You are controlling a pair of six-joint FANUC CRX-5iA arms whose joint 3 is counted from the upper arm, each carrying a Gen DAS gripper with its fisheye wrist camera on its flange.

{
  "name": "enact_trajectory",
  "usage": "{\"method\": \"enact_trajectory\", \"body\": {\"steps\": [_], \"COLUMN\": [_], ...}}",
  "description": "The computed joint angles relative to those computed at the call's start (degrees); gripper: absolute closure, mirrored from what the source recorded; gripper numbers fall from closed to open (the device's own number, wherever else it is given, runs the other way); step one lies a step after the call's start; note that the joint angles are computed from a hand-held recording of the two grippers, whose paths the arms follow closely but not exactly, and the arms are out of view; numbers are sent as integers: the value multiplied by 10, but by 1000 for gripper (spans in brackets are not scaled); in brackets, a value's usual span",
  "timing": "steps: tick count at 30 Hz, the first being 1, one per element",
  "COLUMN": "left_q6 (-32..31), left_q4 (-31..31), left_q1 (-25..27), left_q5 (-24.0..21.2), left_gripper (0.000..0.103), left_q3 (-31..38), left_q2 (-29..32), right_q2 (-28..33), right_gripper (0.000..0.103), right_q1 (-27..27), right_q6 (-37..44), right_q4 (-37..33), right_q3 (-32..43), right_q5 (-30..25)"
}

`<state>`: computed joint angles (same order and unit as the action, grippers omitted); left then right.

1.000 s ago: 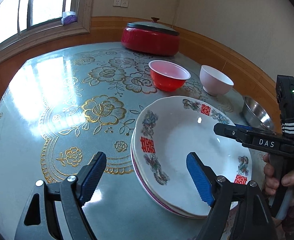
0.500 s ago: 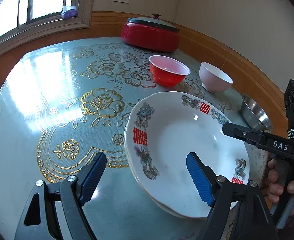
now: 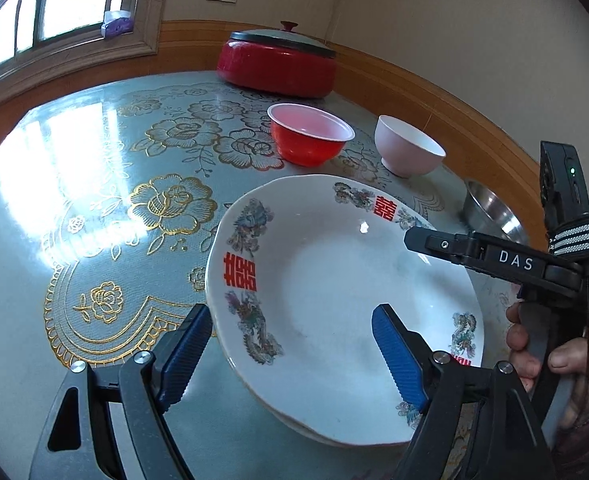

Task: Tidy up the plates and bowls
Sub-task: 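Withdraw the left gripper and move it toward the steel bowl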

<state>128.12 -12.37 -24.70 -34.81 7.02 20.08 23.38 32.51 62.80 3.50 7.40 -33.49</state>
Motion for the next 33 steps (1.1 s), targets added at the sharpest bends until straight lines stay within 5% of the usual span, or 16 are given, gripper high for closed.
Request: {"method": "enact_trajectory", "body": {"steps": [10,22,33], "left_q6": [-22,101,-40], "left_q4": [14,-124,-1], "left_q1": [3,-33,-18], "left_q5": [8,-53,39], "left_gripper": [20,18,15], "left_q3": [-13,6,-17], "left_q2": [-7,-32,-35], "right_q2": [-8,-59,-120], "right_gripper": [33,33,33], "right_q1": [-2,16,3], "right_q6": [-11,-101,-114], "right_q4": [-21,51,38], "right_q3": [-18,-108,-157], "right_q5": [-9,26,36]}}
